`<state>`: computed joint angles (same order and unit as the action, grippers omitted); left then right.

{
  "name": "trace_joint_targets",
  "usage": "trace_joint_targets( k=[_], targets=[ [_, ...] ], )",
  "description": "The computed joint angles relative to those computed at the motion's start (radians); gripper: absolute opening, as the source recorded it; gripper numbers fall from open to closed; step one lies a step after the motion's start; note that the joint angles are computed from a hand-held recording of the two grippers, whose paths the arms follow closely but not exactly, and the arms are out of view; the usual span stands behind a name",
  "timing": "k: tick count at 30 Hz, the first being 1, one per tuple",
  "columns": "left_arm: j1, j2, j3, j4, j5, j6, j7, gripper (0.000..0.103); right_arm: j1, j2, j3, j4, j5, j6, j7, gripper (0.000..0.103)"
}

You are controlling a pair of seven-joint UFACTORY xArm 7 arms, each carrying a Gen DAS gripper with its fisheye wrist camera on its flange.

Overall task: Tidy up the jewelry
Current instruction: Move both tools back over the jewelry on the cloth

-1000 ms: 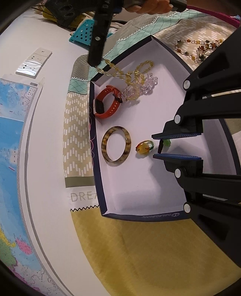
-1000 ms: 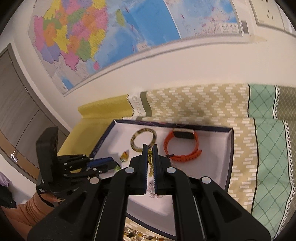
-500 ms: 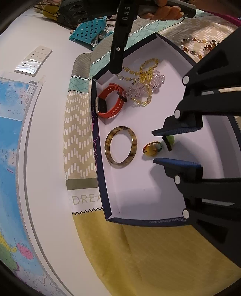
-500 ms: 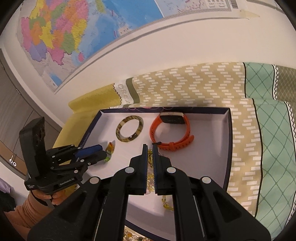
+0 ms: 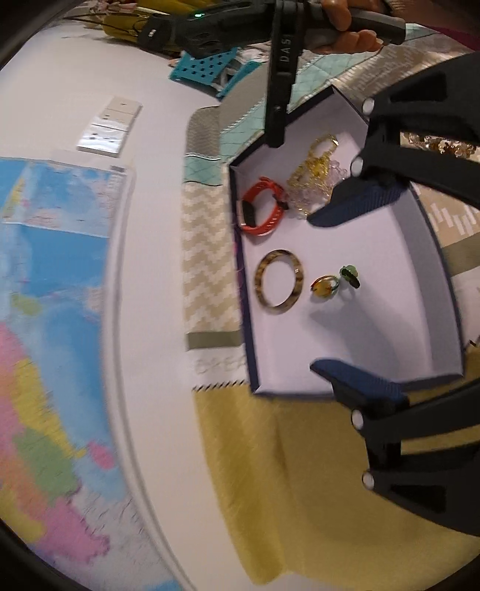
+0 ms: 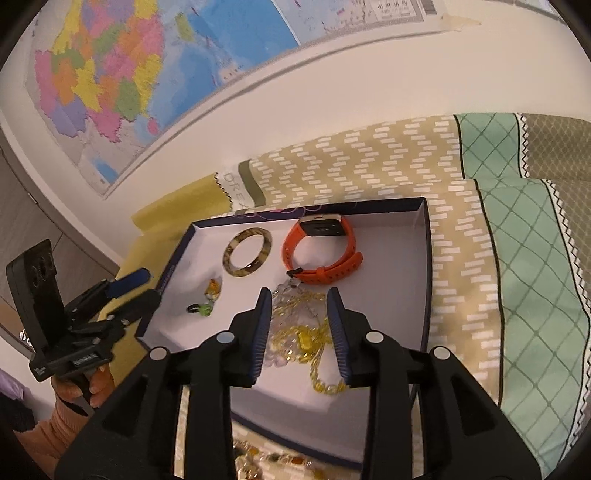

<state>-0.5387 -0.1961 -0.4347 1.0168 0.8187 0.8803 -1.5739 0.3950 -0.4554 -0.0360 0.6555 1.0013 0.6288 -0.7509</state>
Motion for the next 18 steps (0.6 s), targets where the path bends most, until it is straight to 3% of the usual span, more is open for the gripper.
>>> trace_joint_targets(
  k=[3, 7, 12, 18],
  targets=[
    [-0.011, -0.046, -0.041, -0.001, 0.032, 0.077, -0.047, 0.082, 0.001, -0.089, -0.003, -0.049, -0.002, -0.004, -0.008, 0.035],
    [-0.022, -0.105, -0.090, -0.027, 0.051, 0.108, -0.106, 0.083, 0.022, -0.256, -0.009, -0.145, -0.042, 0.004, -0.014, 0.040],
    [-0.036, -0.129, -0.146, -0.050, 0.033, 0.124, -0.147, 0.084, 0.035, -0.488, -0.004, -0.287, -0.180, 0.068, 0.048, 0.041],
    [-0.050, -0.153, -0.180, -0.108, -0.021, 0.082, -0.227, 0.084, 0.038, -0.704, 0.028, -0.431, -0.336, 0.135, 0.182, 0.041]
  ],
)
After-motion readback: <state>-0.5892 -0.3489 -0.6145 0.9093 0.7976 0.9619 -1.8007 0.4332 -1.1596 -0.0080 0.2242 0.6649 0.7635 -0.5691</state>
